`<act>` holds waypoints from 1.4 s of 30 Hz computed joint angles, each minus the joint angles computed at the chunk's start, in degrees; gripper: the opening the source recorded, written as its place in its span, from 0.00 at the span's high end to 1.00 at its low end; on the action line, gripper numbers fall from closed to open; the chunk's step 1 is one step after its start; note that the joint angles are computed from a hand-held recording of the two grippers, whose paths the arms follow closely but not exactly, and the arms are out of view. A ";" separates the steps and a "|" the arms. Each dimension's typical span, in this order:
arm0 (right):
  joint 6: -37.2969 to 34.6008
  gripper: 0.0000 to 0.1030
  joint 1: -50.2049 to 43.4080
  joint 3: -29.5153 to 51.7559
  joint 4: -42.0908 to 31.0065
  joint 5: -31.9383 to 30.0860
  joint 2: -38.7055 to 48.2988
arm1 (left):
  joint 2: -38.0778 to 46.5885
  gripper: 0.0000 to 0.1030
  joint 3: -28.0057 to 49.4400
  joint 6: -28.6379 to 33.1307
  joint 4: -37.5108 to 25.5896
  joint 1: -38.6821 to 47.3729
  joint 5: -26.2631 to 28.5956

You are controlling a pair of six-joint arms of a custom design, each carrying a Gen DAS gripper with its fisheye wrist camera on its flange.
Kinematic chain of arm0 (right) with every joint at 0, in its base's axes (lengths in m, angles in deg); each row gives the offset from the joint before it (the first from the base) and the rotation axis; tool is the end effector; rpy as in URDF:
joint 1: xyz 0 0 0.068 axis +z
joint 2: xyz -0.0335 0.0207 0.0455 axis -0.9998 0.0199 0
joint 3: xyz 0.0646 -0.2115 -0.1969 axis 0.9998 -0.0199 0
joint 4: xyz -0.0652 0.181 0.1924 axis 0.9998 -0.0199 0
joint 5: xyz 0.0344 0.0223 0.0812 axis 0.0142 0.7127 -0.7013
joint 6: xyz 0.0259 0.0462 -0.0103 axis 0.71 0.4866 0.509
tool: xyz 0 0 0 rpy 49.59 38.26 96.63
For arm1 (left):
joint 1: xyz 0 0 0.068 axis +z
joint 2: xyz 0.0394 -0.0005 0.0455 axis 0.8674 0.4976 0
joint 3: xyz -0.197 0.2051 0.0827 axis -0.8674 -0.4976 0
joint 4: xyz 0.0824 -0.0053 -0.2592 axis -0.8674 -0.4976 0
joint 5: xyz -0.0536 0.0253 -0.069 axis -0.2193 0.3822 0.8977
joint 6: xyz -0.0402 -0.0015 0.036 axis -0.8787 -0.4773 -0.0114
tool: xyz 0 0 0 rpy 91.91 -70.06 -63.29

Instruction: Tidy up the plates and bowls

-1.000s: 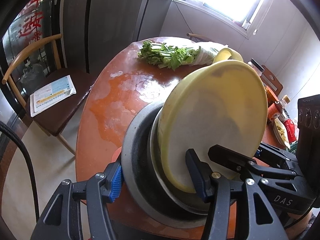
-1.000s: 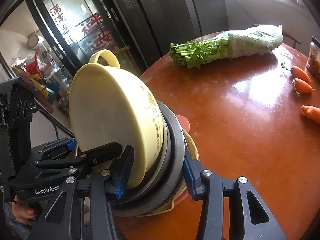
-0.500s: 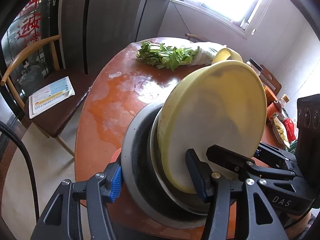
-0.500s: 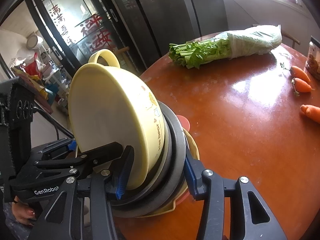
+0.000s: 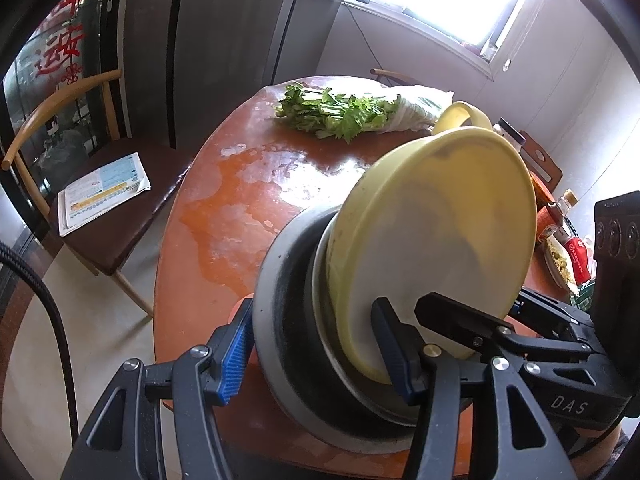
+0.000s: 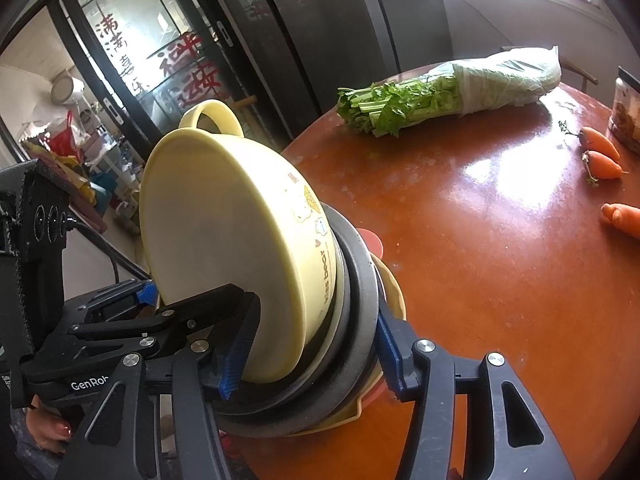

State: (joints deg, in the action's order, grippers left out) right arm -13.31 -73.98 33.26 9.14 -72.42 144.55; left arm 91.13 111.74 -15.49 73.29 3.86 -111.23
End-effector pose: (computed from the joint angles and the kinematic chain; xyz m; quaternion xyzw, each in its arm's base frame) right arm 0.2364 0.0800 0.0704 -0.2268 0.9042 0.2552 0.2567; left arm 0.1755 -0.2382 0.0686 -0.0945 0.9436 -0.1194 0.2940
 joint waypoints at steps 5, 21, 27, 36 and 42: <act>0.72 0.43 0.13 -1.91 3.43 0.18 -0.01 | 0.06 0.43 0.00 0.54 -0.39 -0.49 -1.03; 2.38 0.26 2.04 -7.28 8.09 7.96 -6.29 | -1.94 0.35 -1.75 -2.50 -2.18 -3.47 -5.32; 2.18 0.26 1.16 -9.65 7.63 6.74 -11.05 | -4.45 0.33 -2.24 -3.97 -5.22 -5.05 -7.53; -0.35 0.26 -0.61 -14.12 0.72 5.58 -24.78 | -11.11 0.30 -5.59 -9.36 -10.60 -8.88 -12.01; -1.20 0.25 -3.08 -17.15 0.42 3.95 -27.59 | -13.60 0.29 -9.10 -12.15 -9.86 -10.23 -12.10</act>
State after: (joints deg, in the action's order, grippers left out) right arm -14.51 -77.06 16.11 9.56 -68.47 116.96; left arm 77.53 102.64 -27.64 63.43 -6.37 -123.33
